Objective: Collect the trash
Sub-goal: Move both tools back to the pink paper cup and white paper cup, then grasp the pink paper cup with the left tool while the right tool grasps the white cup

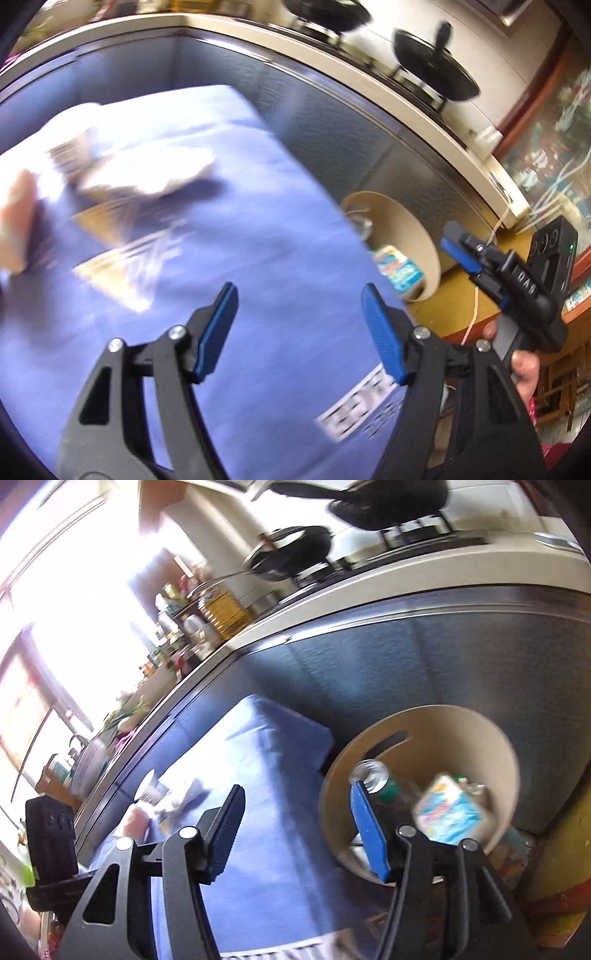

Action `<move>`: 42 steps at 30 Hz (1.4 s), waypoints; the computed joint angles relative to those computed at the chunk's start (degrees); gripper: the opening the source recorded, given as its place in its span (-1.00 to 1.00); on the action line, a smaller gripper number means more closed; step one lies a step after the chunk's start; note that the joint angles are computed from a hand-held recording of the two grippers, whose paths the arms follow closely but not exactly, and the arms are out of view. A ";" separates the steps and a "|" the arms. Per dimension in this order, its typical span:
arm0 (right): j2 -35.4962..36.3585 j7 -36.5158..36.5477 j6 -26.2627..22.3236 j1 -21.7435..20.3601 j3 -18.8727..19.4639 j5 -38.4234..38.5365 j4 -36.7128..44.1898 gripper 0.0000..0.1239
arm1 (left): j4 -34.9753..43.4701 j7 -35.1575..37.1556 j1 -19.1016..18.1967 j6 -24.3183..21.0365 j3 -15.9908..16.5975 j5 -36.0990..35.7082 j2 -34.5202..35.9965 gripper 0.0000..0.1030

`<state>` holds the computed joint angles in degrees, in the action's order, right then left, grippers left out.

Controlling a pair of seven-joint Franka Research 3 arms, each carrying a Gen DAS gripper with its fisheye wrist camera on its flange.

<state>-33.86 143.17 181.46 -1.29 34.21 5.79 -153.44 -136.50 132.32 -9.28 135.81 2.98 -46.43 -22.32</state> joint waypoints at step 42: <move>58.76 -27.54 -28.10 32.92 -26.42 5.81 70.91 -0.95 | 15.30 -4.76 18.23 3.32 -1.35 9.63 14.79 0.03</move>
